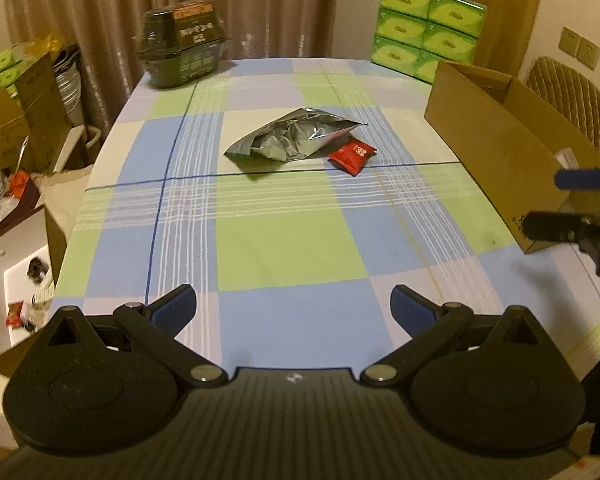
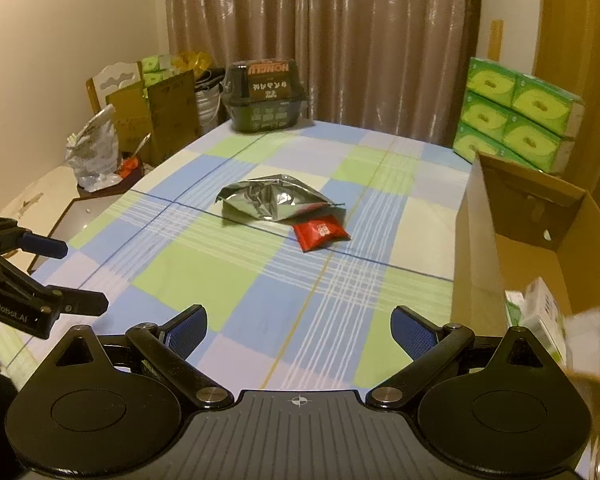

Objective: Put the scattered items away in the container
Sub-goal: 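Move both tools back toward the silver foil bag and red candy packet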

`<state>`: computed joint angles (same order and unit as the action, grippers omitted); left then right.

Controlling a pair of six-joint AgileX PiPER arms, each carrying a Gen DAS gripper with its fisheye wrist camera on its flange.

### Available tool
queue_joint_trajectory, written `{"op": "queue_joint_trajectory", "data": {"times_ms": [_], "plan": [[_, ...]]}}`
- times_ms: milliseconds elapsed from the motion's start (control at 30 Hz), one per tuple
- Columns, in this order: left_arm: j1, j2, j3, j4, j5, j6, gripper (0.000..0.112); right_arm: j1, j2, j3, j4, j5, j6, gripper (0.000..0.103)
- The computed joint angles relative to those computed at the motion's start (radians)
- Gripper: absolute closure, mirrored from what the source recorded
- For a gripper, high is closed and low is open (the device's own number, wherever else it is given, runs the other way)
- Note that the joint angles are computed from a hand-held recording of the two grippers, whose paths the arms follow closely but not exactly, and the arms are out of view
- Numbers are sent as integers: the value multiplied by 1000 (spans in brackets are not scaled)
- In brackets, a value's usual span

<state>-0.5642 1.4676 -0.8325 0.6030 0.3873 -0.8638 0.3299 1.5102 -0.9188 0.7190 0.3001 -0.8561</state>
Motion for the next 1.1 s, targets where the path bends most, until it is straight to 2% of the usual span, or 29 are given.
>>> {"op": "queue_joint_trajectory", "data": {"times_ms": [233,500,767,1033,1100], "plan": [[92,111,-96,-126,-56,273,11,-5,172,-155,-20,3,-15,7],[169,281,-269,-343,-78,651,11,-23,337,-341,-52,64,-37,7],[232,467,-495,-682,-56,1136,11,-27,523,-572,-129,156,-64,7],[290,645,-724,-834,31,1379,11,-41,764,-939,-254,374,66,7],[297,680,-771,-826,49,1412,11,-44,820,-1032,-275,421,82,7]]}}
